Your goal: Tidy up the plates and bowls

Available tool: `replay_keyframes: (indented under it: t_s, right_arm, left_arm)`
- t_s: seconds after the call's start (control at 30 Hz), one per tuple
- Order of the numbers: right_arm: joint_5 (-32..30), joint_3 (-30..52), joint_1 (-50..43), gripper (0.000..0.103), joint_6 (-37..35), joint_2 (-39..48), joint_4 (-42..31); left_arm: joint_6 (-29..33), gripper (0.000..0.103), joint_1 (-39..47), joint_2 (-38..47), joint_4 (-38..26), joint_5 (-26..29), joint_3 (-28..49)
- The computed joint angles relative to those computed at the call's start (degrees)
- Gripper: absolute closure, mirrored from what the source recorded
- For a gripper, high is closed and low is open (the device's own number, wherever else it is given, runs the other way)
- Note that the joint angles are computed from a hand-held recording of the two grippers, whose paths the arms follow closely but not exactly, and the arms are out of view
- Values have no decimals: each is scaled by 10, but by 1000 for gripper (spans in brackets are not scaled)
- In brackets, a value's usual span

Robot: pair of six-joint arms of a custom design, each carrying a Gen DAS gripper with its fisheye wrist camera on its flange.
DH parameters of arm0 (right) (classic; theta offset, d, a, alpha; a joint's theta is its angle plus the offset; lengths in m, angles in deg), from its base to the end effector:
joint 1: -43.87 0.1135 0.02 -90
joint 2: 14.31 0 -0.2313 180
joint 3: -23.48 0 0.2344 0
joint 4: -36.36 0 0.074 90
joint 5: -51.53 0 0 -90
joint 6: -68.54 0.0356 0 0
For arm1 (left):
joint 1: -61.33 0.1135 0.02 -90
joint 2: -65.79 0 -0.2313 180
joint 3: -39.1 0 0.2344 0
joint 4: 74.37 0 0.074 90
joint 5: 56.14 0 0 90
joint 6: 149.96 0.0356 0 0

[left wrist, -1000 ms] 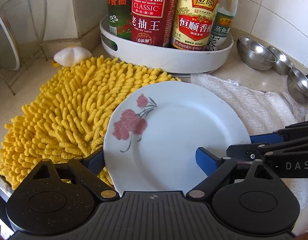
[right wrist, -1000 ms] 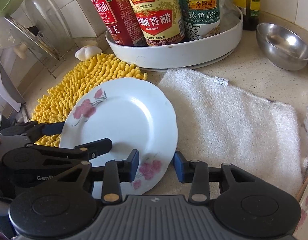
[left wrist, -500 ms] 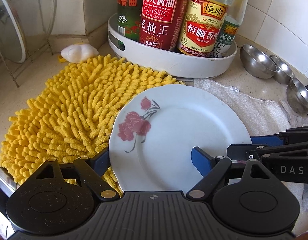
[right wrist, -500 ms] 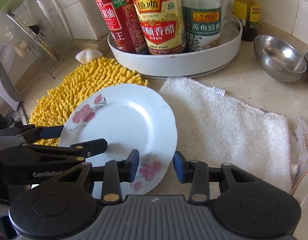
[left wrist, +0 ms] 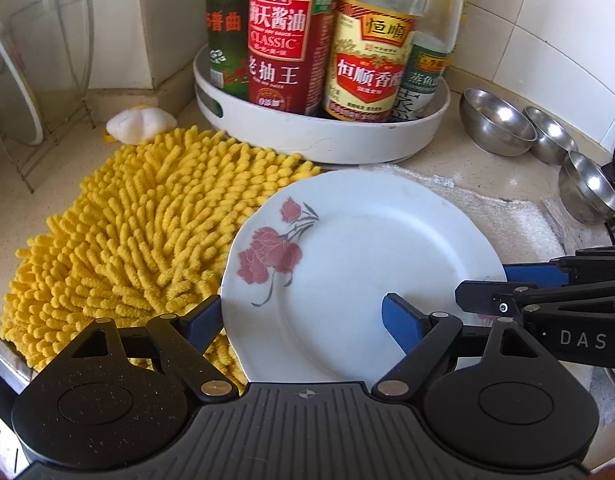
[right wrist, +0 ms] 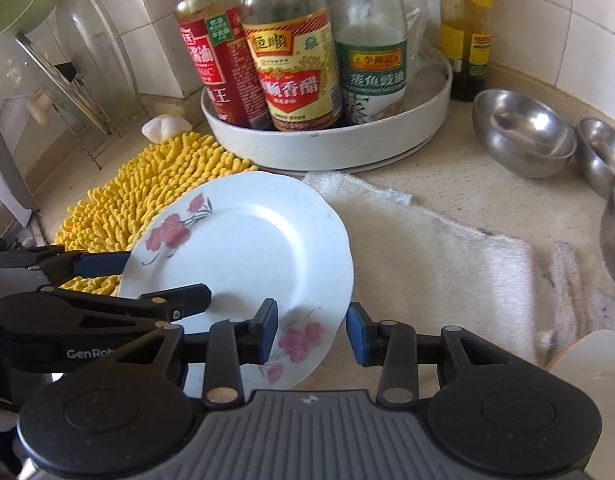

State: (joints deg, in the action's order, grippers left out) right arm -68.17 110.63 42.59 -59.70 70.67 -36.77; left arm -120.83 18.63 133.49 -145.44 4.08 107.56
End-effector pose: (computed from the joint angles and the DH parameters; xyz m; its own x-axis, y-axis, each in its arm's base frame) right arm 0.2685 0.0116 0.2536 -0.6543 -0.5232 -0.5461 -0.6966 0.6980 0.1659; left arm 0.1604 -0.1240 0.2318 -0.7436 -0.3455 -0.5725 -0.3778 0.9235 -0.0667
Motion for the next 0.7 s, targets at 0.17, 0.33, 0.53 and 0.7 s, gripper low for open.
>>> replay_keyframes:
  t_s: [0.17,0.33,0.53,0.7]
  right_arm:
    - [-3,5,-23,58,-12,-7,4]
    - [22,3,-33,66,-11,10,24]
    - [9,60,-82,65,-17,89,-21]
    - [-13,56,-63,65,-27,91,-47]
  left_arm:
    - [12,15,-7,20,9,3,14]
    - [67,49,-10,18,70,55,13]
    - [33,23,-11,-9,32,37,-11]
    - [31,19,7,6,-17,9,0]
